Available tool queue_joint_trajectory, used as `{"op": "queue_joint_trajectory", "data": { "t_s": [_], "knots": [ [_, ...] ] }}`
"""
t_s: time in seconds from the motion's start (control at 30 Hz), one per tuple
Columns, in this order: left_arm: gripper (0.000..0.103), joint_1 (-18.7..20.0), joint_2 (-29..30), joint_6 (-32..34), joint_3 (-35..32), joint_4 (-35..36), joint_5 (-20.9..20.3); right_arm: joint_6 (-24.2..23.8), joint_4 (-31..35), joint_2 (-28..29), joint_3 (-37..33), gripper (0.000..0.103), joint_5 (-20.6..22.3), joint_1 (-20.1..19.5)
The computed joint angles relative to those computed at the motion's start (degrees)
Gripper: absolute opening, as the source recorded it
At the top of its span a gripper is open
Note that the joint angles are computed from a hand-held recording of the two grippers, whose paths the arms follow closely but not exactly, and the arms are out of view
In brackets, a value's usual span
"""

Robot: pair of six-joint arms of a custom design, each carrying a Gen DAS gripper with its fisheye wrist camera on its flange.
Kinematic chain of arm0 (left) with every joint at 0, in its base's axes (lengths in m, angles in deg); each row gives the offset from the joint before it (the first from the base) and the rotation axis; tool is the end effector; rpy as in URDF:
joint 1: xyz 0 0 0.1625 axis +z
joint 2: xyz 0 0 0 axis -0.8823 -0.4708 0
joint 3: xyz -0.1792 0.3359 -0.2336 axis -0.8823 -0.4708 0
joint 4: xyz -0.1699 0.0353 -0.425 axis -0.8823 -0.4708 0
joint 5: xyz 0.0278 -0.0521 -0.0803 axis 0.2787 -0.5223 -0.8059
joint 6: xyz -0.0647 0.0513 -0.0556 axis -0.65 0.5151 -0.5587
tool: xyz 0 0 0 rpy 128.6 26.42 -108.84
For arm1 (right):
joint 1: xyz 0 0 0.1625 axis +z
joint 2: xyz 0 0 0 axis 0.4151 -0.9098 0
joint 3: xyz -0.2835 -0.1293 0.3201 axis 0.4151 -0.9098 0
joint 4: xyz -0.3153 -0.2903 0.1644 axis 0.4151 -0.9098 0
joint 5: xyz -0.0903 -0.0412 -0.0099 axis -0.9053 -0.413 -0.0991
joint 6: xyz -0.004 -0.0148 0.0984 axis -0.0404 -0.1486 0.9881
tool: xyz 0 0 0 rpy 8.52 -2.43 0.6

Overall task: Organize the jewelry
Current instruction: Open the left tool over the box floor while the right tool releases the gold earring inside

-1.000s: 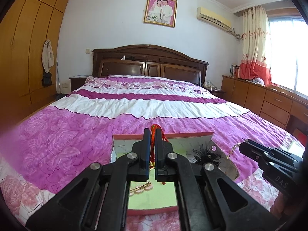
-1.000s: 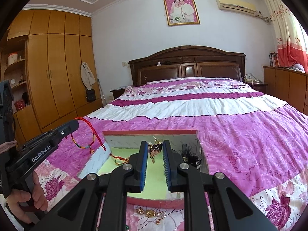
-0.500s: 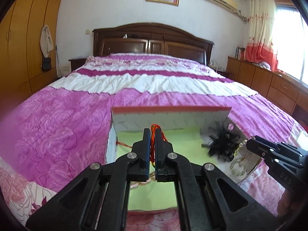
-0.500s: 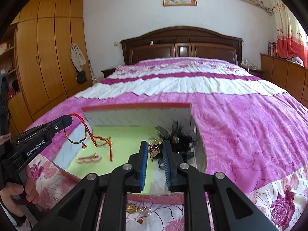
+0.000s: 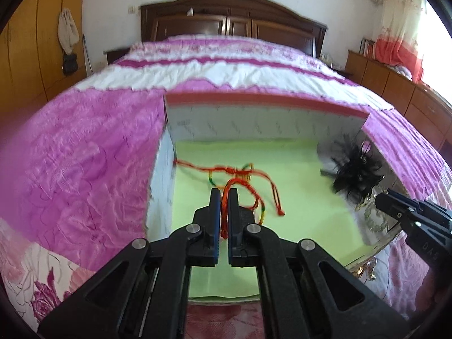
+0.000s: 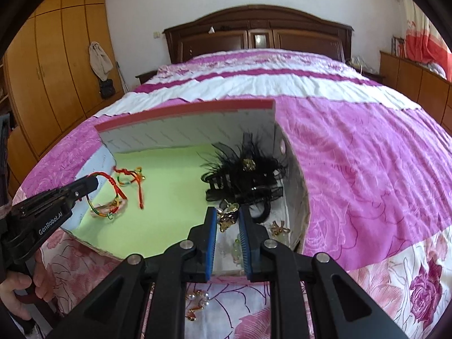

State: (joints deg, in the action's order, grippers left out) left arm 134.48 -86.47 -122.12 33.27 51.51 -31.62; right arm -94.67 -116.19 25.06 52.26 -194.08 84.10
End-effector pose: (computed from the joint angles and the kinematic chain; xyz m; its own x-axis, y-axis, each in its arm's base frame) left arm 0.0036 -0.6913 0.2449 -0.7412 -0.3016 -0.5997 0.3282 0.6164 -0.7157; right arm 0.3487 -0.7288 -0.0641 -0.7023 -0.4810 0.5248 -0.6901 0.6407 -0.3364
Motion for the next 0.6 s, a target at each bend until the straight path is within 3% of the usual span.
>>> {"op": "queue_joint_trajectory", "data": {
  "t_s": [0.13, 0.27, 0.4, 0.6],
  "knots": [
    [0.001, 0.5, 3.9, -6.6, -5.5, 10.7, -0.5, 1.2, 2.4, -0.3, -0.4, 0.019, -0.4, 0.1],
    [0.018, -0.2, 4.3, -6.3, -5.6, 12.2, -0.3, 3.0, 3.9, -0.7, -0.5, 0.029, 0.0, 0.1],
    [0.031, -0.9, 4.3, -7.0, -5.4, 12.9, -0.3, 3.8, 4.1, -1.3, -0.1, 0.047, 0.7, 0.3],
    [0.034, -1.7, 2.4, -7.7, -3.6, 12.0, 0.2, 4.4, 3.5, -2.9, 1.7, 0.047, 2.9, 0.3]
  ]
}}
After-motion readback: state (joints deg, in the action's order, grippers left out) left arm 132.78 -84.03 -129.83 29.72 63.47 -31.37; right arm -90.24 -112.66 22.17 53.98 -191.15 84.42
